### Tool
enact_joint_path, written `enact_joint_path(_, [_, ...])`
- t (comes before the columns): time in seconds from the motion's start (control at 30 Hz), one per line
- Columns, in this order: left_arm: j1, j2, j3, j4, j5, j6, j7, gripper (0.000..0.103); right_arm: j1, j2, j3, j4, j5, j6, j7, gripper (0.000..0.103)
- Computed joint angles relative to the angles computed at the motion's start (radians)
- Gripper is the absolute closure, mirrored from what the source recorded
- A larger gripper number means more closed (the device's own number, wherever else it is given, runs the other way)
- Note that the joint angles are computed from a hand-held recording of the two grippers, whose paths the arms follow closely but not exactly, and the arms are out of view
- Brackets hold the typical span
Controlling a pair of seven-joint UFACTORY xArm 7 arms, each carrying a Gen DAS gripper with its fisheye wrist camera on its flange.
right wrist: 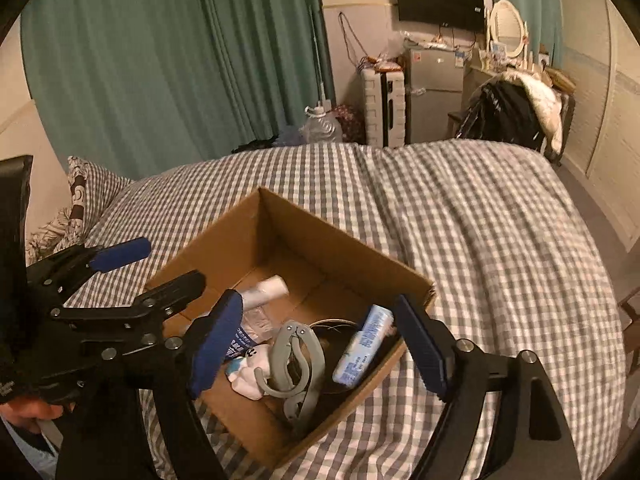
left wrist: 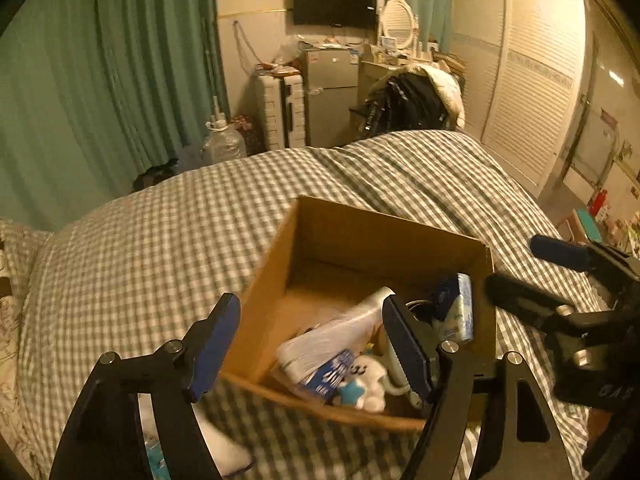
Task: Organize objects
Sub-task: 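Carry the tube and tissue packet into the box while both tools open, then grasp the teal blister pack with the left tool while the right tool grasps the white sock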
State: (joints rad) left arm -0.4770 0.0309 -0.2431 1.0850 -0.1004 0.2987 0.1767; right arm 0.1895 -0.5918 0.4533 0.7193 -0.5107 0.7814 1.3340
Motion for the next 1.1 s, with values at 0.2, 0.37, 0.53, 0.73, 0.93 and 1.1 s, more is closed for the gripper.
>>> enact_joint_path(0.2, [0.025,-0.184,0.045,-0.101,-0.021,-0.003,-0.008,0.01,0.014,-0.008,0.084,0.141,-0.024,0.165,-0.018,0.02])
enact_joint_path(0.37, [0.047,-0.374,0.107,-0.191,-0.08,0.034,0.038,0.004,0.011,0.058,0.192,0.326,-0.085,0.319,-0.021,0.015])
enact_joint_path(0.53, [0.076,-0.537,0.165,-0.275,-0.091,0.058,0.045,0.001,0.02,0.184,0.313,0.511,-0.181,0.458,0.015,0.012])
enact_joint_path(0.73, [0.113,-0.684,0.234,-0.372,-0.093,0.083,0.074,0.0,0.05,0.364,0.446,0.676,-0.335,0.573,0.078,0.01])
enact_joint_path(0.93, [0.172,-0.737,0.264,-0.477,-0.092,0.053,0.071,0.0,0.12,0.524,0.472,0.744,-0.454,0.606,0.119,0.009])
enact_joint_path(1.1, [0.232,-0.697,0.252,-0.559,-0.076,-0.02,0.02,0.0,0.169,0.583,0.407,0.716,-0.479,0.536,0.144,0.009])
